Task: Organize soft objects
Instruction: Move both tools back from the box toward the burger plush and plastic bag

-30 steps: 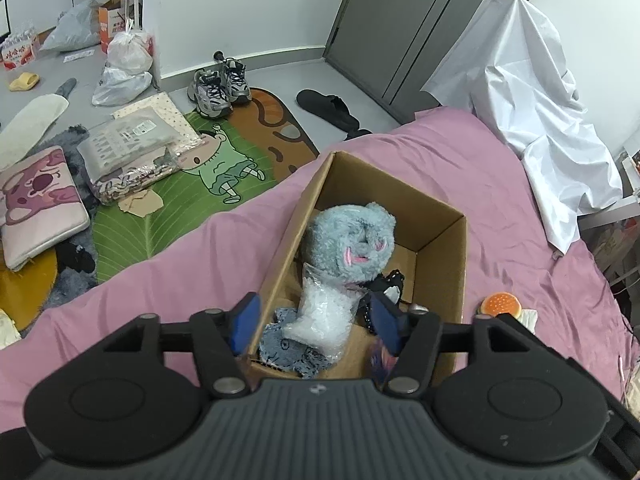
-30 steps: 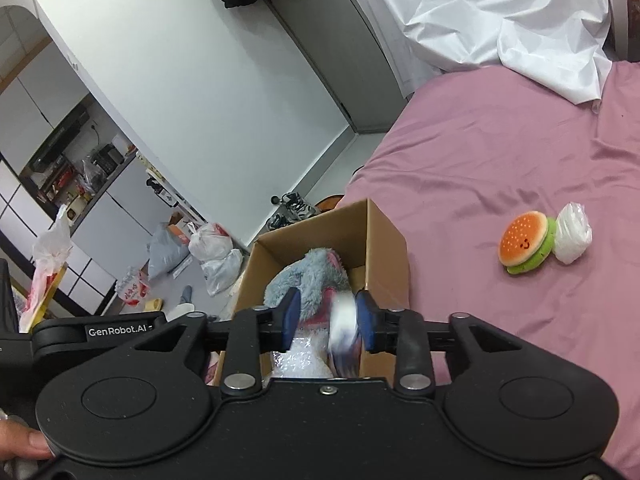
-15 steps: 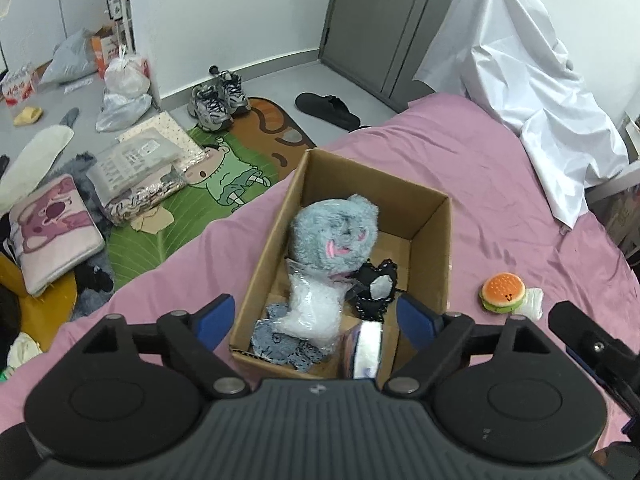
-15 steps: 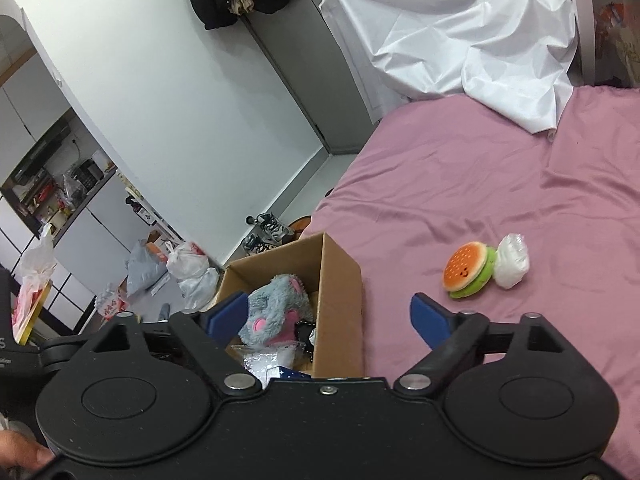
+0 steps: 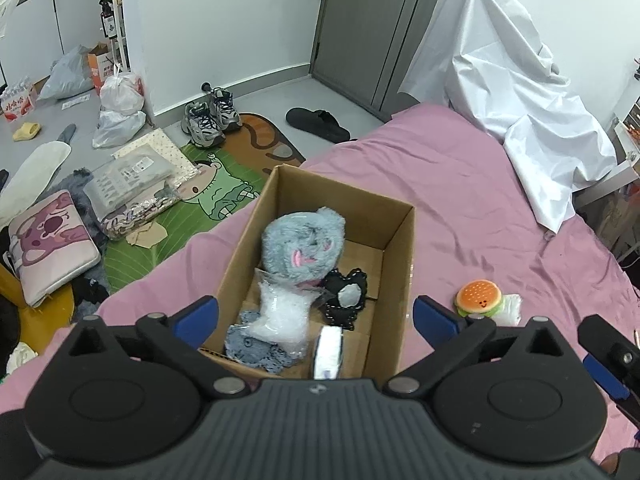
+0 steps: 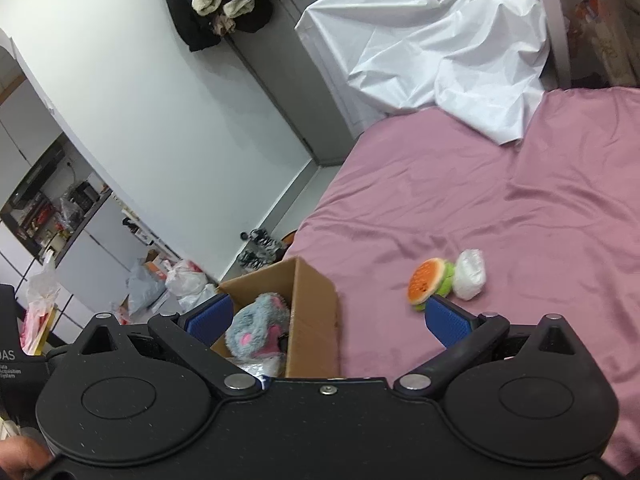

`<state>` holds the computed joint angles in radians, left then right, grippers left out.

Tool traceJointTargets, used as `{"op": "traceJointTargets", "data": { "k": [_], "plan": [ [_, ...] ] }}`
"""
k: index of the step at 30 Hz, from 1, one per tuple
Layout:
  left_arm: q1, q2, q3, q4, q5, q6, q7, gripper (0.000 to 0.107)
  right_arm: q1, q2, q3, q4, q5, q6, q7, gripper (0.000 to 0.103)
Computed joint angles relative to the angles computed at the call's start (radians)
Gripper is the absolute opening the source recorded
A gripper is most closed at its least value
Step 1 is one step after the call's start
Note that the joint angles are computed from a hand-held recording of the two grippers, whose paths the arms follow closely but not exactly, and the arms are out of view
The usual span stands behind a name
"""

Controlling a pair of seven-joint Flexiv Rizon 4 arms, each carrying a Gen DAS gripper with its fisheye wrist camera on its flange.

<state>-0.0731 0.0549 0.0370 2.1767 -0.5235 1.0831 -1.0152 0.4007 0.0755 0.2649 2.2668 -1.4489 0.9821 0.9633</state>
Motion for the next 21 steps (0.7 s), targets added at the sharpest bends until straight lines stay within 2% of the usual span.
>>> {"op": "traceJointTargets", "data": {
  "k": [8,11,15,21],
  "plan": [
    [-0.027,0.026,-0.007,0.019,-0.015,0.019,-0.007,0.103,-0.012,0.079,0.023,0.056,-0.029,-0.081,0.020,0.103],
    [-0.040,0.034,-0.009,0.024,-0.027,0.021,0.001,0.103,-0.032,0.110,0.006,0.079,-0.028,-0.017,0.001,0.103],
    [-0.060,0.048,-0.012,0.031,-0.047,0.018,0.015,0.103,-0.043,0.138,0.027,0.096,0.000,-0.047,-0.048,0.103],
    [-0.081,0.065,-0.016,0.037,-0.042,0.012,0.006,0.103,-0.072,0.180,0.016,0.130,-0.024,0.012,-0.041,0.103]
  ]
}}
